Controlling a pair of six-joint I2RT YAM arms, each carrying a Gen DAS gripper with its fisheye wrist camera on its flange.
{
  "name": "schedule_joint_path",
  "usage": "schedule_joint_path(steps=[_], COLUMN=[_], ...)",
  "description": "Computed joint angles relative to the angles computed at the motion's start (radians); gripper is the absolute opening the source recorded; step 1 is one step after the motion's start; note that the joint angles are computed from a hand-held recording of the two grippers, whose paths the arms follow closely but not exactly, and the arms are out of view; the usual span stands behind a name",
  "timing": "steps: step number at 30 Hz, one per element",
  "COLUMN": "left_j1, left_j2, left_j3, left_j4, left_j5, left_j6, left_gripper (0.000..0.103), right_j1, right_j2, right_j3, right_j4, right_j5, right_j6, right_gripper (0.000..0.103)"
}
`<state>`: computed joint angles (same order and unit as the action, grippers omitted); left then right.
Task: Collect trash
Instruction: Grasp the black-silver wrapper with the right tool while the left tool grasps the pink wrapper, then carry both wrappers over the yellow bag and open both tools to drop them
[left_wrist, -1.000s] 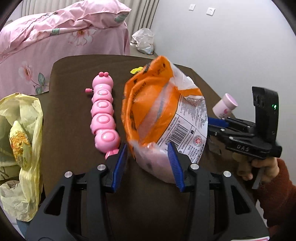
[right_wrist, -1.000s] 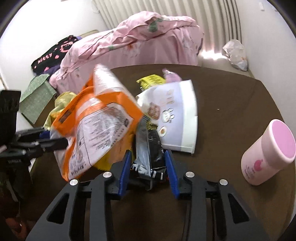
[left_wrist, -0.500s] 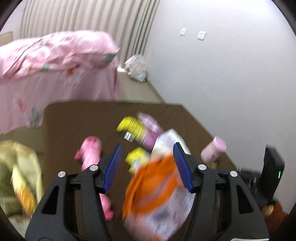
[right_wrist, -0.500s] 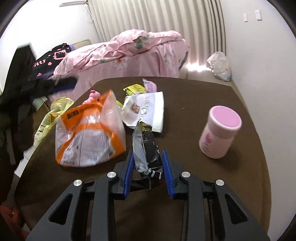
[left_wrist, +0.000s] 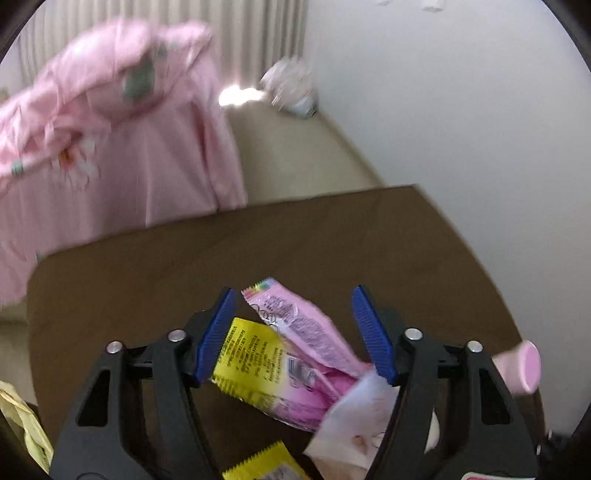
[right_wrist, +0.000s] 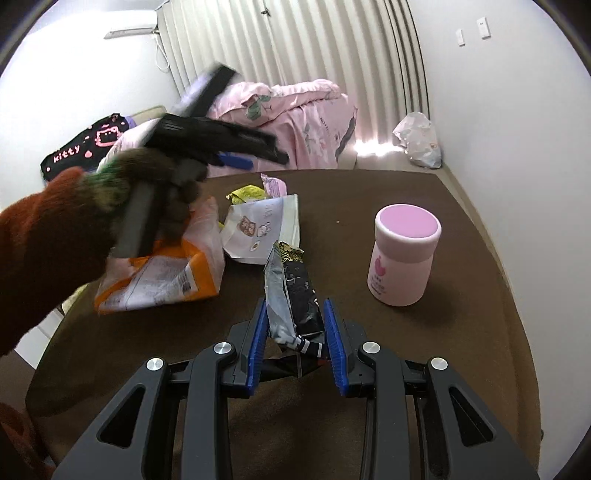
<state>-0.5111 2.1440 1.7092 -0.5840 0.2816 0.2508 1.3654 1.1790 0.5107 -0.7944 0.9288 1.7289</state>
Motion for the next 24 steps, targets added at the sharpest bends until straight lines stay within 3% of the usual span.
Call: schedule_joint_path(steps=[4,8,15,20,24], left_j1=[0.018,0.038,0.106,0.184,0.239], left_j2=[0.111,-0.006,-0.394,-0.606,-0.723], left_j3=[0.143,-0.025,-0.435,-0.553,-0.583], left_j4=[-0.15,-0.062,0.17,0.189,0.158], left_j5=[0.034,0.094,0.204,0.278,0.301], left_j6=[-0.025,0.003,0.049,0.062,0.111], left_gripper=[0.039,0.021,0.021,0.021,0.021], right_j1=[0.022,0.031,0.027,0.014,0.027], right_j2=[0.014,-0.006,-0.009,0.038,0.07], right_j3=[0.009,-0.003,-0.007,0.042,0.125], right_j4=[-0.025,-0.042,-0.08,-0.078,-0.147], right_j5=[0.019,0.028,0.02,0.004,0.035], right_j6=[0.036,0.078,0.131,0.088,0.078], right_gripper=[0.029,0.029,0.029,0.029,0.029])
